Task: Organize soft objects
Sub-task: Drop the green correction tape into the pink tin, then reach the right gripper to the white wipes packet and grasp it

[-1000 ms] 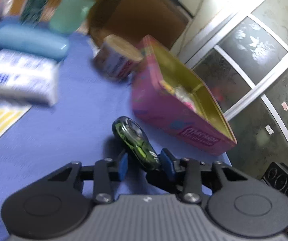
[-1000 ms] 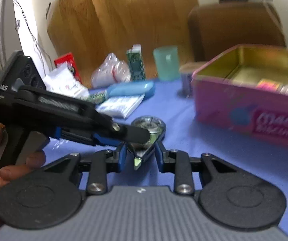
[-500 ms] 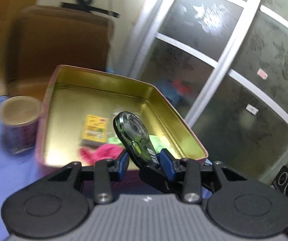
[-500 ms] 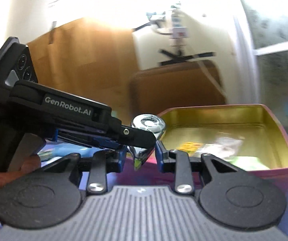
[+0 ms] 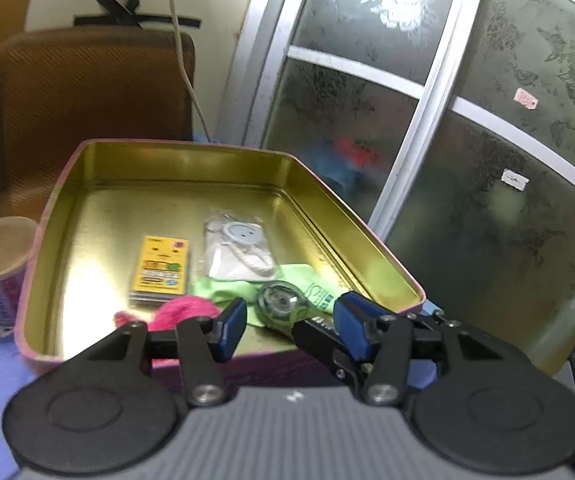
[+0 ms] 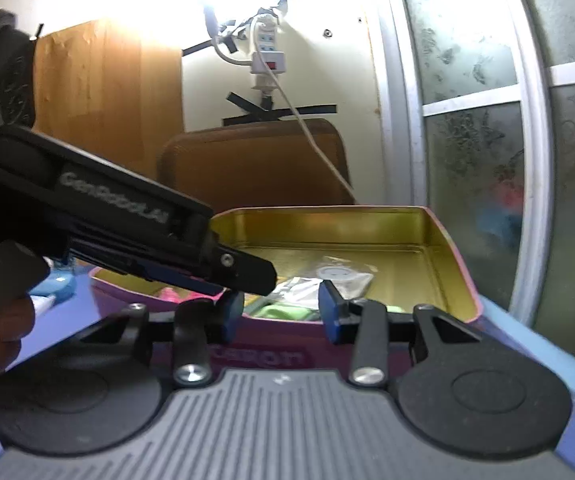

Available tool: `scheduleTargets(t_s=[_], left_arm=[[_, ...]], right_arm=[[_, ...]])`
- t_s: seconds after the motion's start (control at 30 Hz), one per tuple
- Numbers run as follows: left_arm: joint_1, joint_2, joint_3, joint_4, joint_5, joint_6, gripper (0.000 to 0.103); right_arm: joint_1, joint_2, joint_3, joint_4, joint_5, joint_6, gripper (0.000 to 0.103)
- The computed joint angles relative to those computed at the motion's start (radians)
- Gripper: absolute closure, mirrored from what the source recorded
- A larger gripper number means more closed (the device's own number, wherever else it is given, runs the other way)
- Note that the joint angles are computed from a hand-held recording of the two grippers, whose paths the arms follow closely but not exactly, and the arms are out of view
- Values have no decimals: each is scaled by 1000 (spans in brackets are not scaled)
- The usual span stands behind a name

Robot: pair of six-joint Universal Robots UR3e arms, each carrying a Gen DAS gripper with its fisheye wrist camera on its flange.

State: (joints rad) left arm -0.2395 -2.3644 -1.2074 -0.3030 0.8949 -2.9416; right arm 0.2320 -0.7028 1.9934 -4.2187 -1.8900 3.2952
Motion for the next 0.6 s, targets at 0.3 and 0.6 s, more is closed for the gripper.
scheduleTargets(t_s=[0.3, 0.6], left_arm=[[223, 251, -561, 332, -75, 28, 33], [498, 362, -888, 397, -18, 96, 30]], right_arm=[[58, -4, -56, 73, 173, -33, 59], [115, -29, -225, 455, 272, -58, 59]])
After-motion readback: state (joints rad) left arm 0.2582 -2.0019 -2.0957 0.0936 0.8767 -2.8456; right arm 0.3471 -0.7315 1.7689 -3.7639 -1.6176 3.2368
